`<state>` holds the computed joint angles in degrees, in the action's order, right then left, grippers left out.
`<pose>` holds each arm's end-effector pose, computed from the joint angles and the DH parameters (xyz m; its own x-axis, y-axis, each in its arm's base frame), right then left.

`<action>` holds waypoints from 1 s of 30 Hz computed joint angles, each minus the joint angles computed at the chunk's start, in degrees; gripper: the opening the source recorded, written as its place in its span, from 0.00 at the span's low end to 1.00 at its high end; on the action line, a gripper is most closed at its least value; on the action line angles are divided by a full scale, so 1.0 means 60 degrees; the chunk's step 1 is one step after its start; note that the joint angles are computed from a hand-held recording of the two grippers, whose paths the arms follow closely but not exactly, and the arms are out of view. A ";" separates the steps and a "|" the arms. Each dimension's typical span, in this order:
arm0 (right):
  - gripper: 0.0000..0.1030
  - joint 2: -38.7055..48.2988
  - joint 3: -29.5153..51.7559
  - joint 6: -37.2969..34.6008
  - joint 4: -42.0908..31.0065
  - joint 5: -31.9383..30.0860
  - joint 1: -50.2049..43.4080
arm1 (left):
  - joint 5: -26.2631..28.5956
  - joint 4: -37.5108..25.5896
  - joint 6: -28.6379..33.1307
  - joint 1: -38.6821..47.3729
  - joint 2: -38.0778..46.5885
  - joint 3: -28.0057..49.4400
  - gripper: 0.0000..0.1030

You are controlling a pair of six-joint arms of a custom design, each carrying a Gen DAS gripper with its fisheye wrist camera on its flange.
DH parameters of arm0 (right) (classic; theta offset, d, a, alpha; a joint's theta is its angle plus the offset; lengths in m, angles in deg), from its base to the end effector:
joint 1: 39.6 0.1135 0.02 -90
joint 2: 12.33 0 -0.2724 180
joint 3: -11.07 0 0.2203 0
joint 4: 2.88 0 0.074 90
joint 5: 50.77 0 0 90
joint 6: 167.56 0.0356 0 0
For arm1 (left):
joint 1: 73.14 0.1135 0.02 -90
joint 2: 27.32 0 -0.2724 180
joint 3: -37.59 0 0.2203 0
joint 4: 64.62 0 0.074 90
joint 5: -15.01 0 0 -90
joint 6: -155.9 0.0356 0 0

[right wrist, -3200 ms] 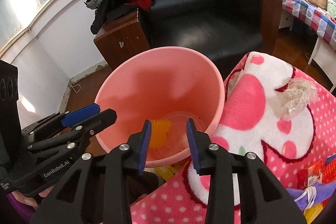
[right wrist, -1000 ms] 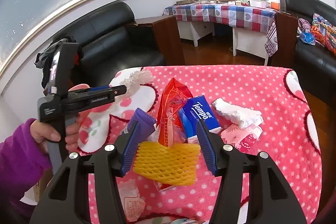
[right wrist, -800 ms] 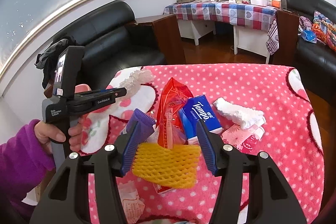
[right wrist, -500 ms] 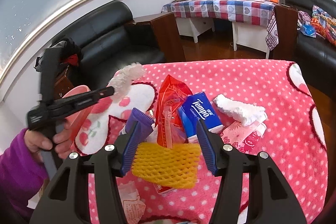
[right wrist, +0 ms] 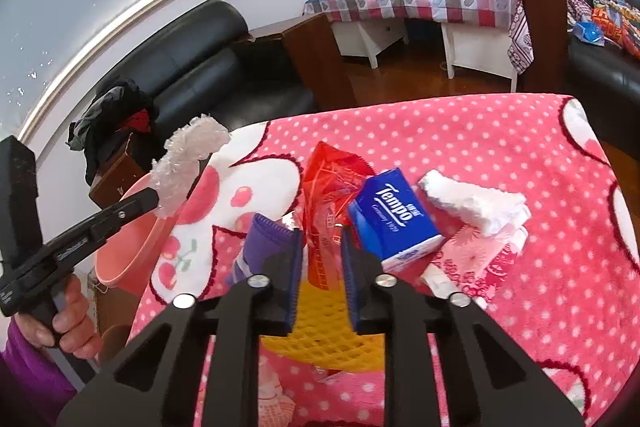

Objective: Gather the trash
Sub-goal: 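Grasp the clear bubble wrap with the left tool while the right tool grasps the red plastic bag, then carry both items over the pink bucket and open both tools to drop them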

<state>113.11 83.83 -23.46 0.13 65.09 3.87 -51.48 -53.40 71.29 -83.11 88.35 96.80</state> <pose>0.2866 0.2503 0.0794 -0.6599 0.3788 -0.6488 0.2053 0.9217 0.3293 0.3273 -0.0720 0.0997 -0.6553 0.2027 -0.7276 0.4992 0.8392 -0.2159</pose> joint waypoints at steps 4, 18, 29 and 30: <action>0.02 0.0013 0.0184 0.0020 -0.0271 0.0070 0.0073 | 0.0154 0.0192 0.0089 0.0143 -0.0358 -0.0426 0.07; 0.02 -0.1281 0.0348 -0.0177 -0.1628 0.1948 0.0989 | 0.0619 0.0858 -0.0011 0.0683 -0.1805 -0.1756 0.07; 0.02 -0.0649 0.2301 -0.1176 -0.2372 0.1916 0.1325 | 0.1055 0.1035 0.0030 0.2057 -0.2792 -0.2560 0.07; 0.02 -0.0496 0.2635 -0.1352 -0.2465 0.1861 0.1355 | 0.1111 0.1015 0.0078 0.2269 -0.2857 -0.2611 0.07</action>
